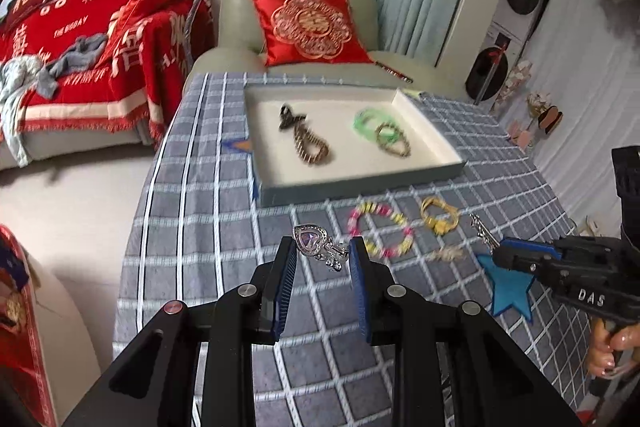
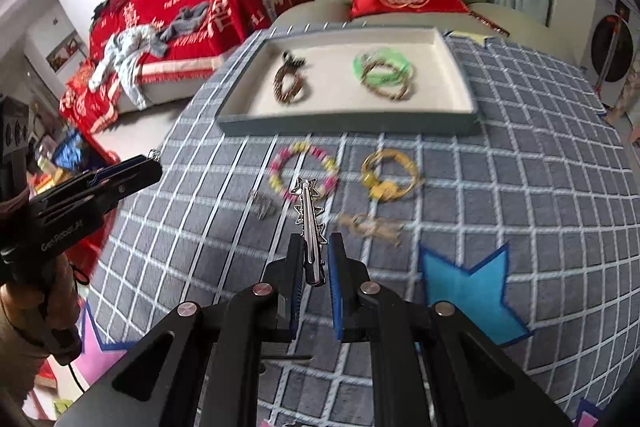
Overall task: Organize jewelry
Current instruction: 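Carry the hairpin over the tray with the right tool while the left tool carries the pendant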
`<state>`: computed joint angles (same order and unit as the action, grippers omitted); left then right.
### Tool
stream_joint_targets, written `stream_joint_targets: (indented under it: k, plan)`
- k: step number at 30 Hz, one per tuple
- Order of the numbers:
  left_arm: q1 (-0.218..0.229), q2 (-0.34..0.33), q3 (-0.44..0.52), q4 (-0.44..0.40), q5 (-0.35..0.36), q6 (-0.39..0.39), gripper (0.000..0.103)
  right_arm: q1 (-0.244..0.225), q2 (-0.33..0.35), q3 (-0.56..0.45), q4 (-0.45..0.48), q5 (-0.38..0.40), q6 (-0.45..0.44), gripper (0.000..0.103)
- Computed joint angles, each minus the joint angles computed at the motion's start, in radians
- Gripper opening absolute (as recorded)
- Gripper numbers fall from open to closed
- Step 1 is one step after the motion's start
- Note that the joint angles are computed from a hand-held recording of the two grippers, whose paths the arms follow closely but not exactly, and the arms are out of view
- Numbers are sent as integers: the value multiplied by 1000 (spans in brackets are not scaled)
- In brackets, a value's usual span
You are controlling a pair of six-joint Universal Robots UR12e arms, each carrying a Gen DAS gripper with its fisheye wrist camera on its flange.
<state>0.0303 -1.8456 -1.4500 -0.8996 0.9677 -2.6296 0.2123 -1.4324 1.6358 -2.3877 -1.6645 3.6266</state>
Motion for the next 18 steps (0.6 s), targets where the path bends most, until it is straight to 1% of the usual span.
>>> stream_joint_targets:
  k: [4, 8, 12, 15, 18]
  plan:
    - [-17, -29, 56, -2, -13, -9, 42, -25, -2, -14, -13, -2, 9, 13]
    - [-42, -69, 120, -6, -5, -23, 42, -55, 9, -42, -11, 2, -1, 13]
    - [-74, -123, 200, -29, 23, -43, 42, -90, 36, -84, -5, 14, 5, 13]
    - [-97, -160, 247, -21, 55, -56, 42, -112, 56, -108, -3, 21, 21, 13]
    - [-121, -203, 303, -34, 83, -64, 42, -132, 80, -130, 5, 20, 34, 13]
